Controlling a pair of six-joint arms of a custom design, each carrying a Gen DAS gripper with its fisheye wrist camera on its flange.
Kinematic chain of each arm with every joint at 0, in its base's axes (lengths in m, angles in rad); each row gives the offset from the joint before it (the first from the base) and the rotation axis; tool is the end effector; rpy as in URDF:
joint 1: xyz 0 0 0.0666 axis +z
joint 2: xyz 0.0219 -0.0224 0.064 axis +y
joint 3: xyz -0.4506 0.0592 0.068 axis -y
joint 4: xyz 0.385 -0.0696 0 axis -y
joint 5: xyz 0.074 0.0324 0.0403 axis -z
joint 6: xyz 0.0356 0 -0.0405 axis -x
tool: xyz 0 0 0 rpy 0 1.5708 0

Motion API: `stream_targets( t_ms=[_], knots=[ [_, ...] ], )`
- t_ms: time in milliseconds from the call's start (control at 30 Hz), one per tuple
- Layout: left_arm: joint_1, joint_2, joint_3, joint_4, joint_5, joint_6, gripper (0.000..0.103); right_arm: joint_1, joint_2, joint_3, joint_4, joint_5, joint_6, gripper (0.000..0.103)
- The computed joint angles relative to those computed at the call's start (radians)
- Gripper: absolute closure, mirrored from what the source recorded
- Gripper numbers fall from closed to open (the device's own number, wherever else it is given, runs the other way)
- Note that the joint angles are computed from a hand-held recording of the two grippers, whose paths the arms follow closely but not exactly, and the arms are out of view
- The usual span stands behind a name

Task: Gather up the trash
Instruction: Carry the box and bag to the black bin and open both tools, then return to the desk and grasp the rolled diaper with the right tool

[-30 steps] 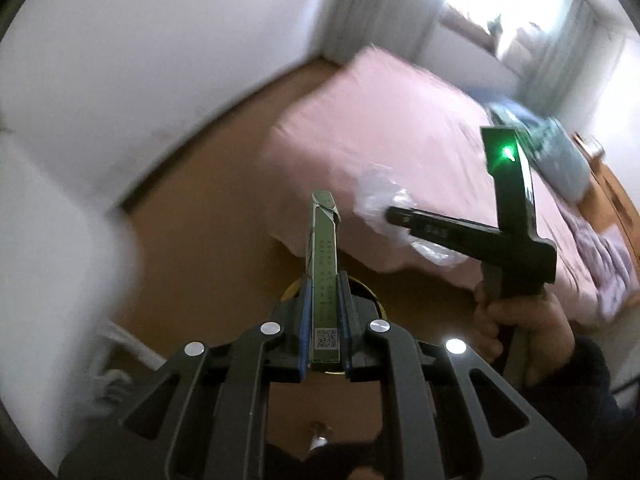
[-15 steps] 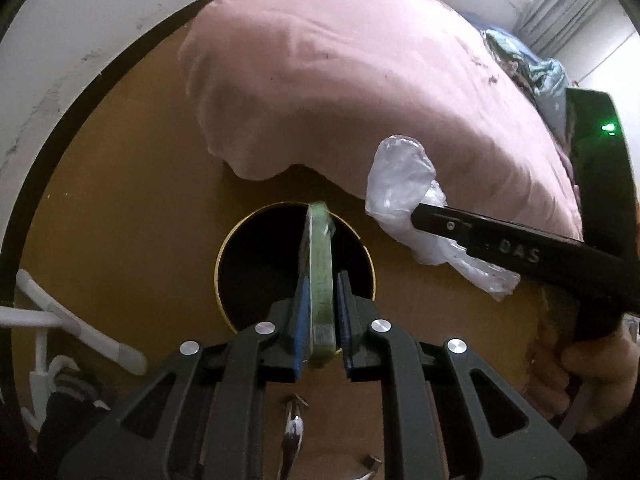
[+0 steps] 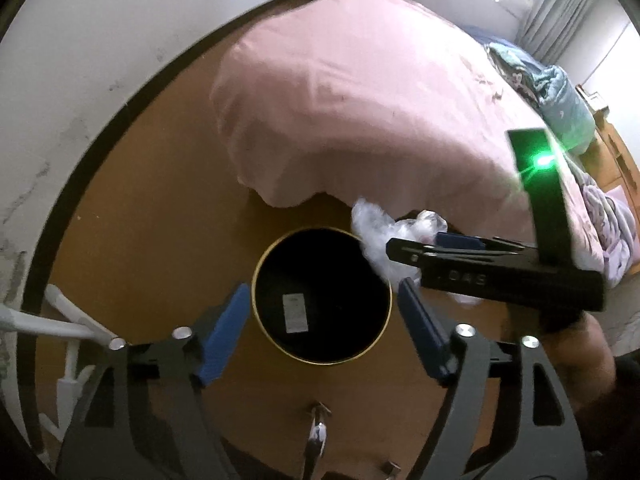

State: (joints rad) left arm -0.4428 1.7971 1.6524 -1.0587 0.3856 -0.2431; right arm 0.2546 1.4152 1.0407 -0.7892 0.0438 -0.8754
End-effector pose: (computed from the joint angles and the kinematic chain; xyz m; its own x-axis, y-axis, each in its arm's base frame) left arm 0.5439 -0.2732 0.3990 -0.6935 0.5757 -0.4331 0.7068 0.6602 -0.2542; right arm 0.4077 0.1041 0.3448 -0.7497 0.5975 -0.2845 0.5319 0.7998 0.2782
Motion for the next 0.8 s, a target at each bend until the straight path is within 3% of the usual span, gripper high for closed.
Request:
stream_targets(
  t_ms=[267, 433, 600, 700, 800],
  knots=[
    [0.054, -0.164, -0.024, -0.015, 0.009, -0.025, 0.013, 0.034, -0.038, 0.062, -0.031, 0.053, 0.004, 0.025],
    [0.163, -0.303, -0.031, -0.023, 0.004, -0.022, 0.007, 0.161, -0.048, 0.224, -0.106, 0.207, 0.062, 0.019],
    [0.382, -0.414, -0.058, -0.009, -0.045, -0.069, 0.007, 0.355, 0.042, 0.472, -0.105, 0.294, 0.208, 0.012],
    [0.570, -0.448, -0.078, 0.011, -0.099, -0.074, 0.007, 0.460, 0.170, 0.677, -0.111, 0.259, 0.351, 0.011],
    [0.750, -0.453, -0.091, 0.021, -0.134, -0.058, 0.007, 0.536, 0.328, 0.916, -0.146, 0.172, 0.454, 0.011]
  ],
)
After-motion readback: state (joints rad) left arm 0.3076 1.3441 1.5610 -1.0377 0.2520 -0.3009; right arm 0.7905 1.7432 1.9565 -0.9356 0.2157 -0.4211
